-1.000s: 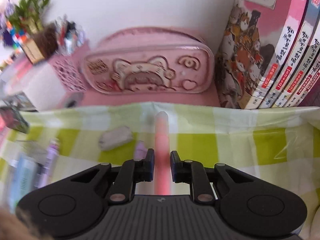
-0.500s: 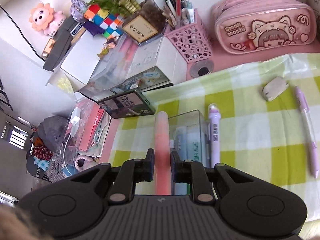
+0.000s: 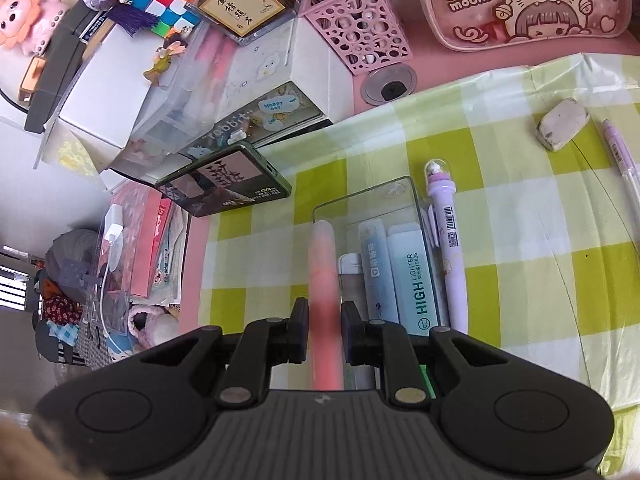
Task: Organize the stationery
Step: 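Carry the pink highlighter over the clear box, then lower the pink highlighter into the clear box and open the right gripper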
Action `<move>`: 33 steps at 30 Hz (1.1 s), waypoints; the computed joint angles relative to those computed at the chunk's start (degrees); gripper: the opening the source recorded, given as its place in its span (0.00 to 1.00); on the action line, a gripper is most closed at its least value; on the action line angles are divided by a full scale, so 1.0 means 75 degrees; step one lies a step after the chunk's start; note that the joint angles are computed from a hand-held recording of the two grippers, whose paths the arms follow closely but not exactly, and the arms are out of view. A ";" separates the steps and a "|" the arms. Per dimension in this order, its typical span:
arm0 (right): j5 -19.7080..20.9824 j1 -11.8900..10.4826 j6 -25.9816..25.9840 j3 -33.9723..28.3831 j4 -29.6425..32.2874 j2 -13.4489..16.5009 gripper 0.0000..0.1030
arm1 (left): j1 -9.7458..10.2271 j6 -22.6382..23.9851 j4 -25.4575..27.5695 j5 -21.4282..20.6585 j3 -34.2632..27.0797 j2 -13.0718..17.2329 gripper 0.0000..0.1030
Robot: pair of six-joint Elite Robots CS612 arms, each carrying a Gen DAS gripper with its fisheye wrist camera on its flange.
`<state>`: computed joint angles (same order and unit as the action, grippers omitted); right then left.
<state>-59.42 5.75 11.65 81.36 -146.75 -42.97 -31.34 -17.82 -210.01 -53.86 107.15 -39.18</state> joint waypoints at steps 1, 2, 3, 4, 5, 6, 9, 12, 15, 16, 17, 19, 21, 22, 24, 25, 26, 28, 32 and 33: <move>-0.0011 0.0009 -0.0043 -0.0036 0.0123 -0.0001 0.18 | -0.0003 0.0005 0.0002 0.0006 -0.0001 0.0001 0.71; -0.0025 0.0019 -0.0050 -0.0060 0.0208 -0.0002 0.18 | -0.0002 0.0010 -0.0002 0.0002 0.0001 0.0002 0.71; -0.0040 0.0028 -0.0019 -0.0085 0.0272 0.0001 0.18 | -0.0001 0.0009 -0.0002 -0.0006 0.0004 0.0000 0.71; -0.0058 0.0035 0.0028 -0.0101 0.0304 0.0004 0.18 | 0.0000 0.0002 0.0003 -0.0019 0.0010 -0.0006 0.71; -0.0110 0.0046 0.0051 -0.0107 0.0289 0.0008 0.18 | 0.0000 0.0002 0.0003 -0.0019 0.0010 -0.0006 0.71; -0.0133 0.0050 0.0058 -0.0122 0.0310 0.0015 0.18 | 0.0002 -0.0001 0.0007 -0.0027 0.0008 -0.0005 0.71; -0.0083 0.0046 -0.0016 -0.0167 0.0505 0.0030 0.18 | 0.0001 0.0026 -0.0007 -0.0019 0.0001 0.0002 0.71; -0.0065 0.0038 0.0007 -0.0169 0.0506 0.0041 0.19 | 0.0010 0.0031 -0.0006 -0.0037 -0.0002 0.0002 0.71; -0.0141 0.0054 -0.0059 -0.0153 0.0432 0.0037 0.19 | 0.0018 0.0059 -0.0011 -0.0039 -0.0010 0.0005 0.71; -0.0179 0.0061 -0.0133 -0.0126 0.0369 0.0021 0.19 | 0.0014 0.0077 -0.0009 -0.0022 -0.0014 0.0007 0.71; -0.0185 0.0064 -0.0249 -0.0109 0.0326 0.0008 0.19 | 0.0009 0.0087 -0.0007 -0.0005 -0.0020 0.0012 0.71; -0.0251 0.0078 -0.0468 -0.0065 0.0192 -0.0020 0.19 | 0.0015 0.0080 -0.0007 -0.0015 -0.0019 0.0011 0.71; -0.0290 0.0089 -0.0847 -0.0054 0.0158 -0.0031 0.19 | 0.0024 0.0058 -0.0004 -0.0035 -0.0015 0.0007 0.71; -0.0294 0.0091 -0.0994 -0.0046 0.0141 -0.0033 0.19 | 0.0025 0.0055 -0.0003 -0.0036 -0.0015 0.0008 0.71; -0.0352 0.0103 -0.1213 0.0002 0.0006 -0.0049 0.18 | 0.0015 0.0071 -0.0015 -0.0016 -0.0009 0.0011 0.71; -0.0404 0.0111 -0.1292 0.0049 -0.0125 -0.0065 0.18 | 0.0017 0.0069 -0.0017 -0.0019 -0.0007 0.0011 0.71; -0.0537 0.0132 -0.1383 0.0103 -0.0298 -0.0086 0.18 | 0.0020 0.0063 -0.0016 -0.0026 -0.0006 0.0008 0.71; -0.0807 0.0182 -0.1645 0.0168 -0.0513 -0.0119 0.17 | 0.0023 0.0067 -0.0018 -0.0027 -0.0007 0.0009 0.71; -0.0959 0.0237 -0.2206 0.0259 -0.0691 -0.0171 0.17 | 0.0023 0.0092 -0.0021 -0.0014 -0.0016 0.0016 0.71; -0.0929 0.0241 -0.2328 0.0276 -0.0690 -0.0181 0.17 | 0.0025 0.0090 -0.0023 -0.0016 -0.0017 0.0017 0.71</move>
<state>-66.38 7.56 -5.81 83.44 -151.93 -44.33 -31.15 -17.14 -210.18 -53.98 107.03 -39.06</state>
